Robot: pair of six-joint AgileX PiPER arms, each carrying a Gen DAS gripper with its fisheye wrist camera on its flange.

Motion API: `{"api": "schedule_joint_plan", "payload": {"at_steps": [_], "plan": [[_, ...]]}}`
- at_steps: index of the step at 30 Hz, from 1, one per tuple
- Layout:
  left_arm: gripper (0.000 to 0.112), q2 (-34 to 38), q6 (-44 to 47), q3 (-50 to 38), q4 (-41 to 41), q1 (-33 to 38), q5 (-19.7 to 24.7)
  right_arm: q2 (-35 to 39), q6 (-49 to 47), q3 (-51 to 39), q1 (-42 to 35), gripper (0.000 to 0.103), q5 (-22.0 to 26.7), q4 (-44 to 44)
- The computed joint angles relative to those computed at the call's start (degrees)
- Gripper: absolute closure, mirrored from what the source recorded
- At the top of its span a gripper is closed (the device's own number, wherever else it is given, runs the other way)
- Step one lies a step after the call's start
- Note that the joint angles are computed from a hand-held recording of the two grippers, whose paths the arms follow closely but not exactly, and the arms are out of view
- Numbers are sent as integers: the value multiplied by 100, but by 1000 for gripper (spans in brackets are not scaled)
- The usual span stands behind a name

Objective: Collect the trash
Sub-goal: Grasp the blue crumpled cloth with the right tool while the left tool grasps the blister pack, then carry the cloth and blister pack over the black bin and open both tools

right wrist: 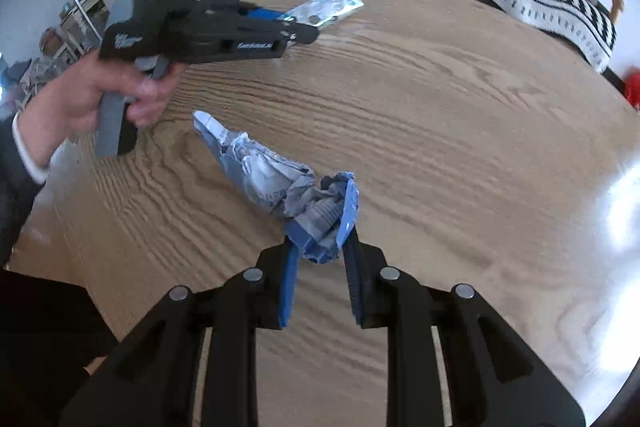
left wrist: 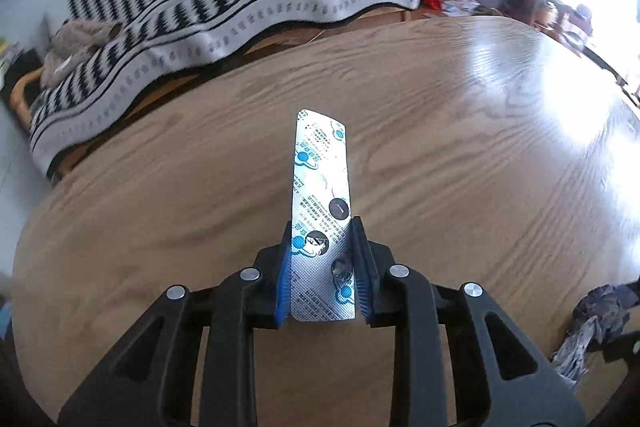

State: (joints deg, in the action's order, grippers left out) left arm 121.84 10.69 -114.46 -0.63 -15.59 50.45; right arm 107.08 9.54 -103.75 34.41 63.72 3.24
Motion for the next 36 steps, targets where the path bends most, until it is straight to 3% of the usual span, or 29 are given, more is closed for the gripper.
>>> {"api": "schedule_joint_plan", "payload": {"at_steps": [5,13,16,22,25,30,33,36], "plan": [[87,-1249,-762,1730,230,-115,-337,-502,575,597,281,81,-245,-175],[87,-3728,-2185,4117,1141,-687,-328,-1667,1821,1818,891,81,-698,-578],[87,-4720,-2897,4909,1476,-1079,-201,-2292,2595,2486,1246,81,-807,-957],[87,-6372,-4938,6173,2349,-2589,432,-3164,4105,3451,2169,81,-670,-1788],[87,-6795,-6236,6623,2948,-3823,877,-3533,5045,3853,2878,81,-385,-2269],[87,-6814,-7741,6984,3521,-5524,1447,-3884,6360,4375,3892,81,59,-2751],[87,-6731,-8087,7107,3552,-5983,1488,-3976,6945,4542,4342,81,283,-2881],[87,-6639,-8011,7255,3268,-5926,1216,-3951,7066,4620,4412,81,290,-2818]]}}
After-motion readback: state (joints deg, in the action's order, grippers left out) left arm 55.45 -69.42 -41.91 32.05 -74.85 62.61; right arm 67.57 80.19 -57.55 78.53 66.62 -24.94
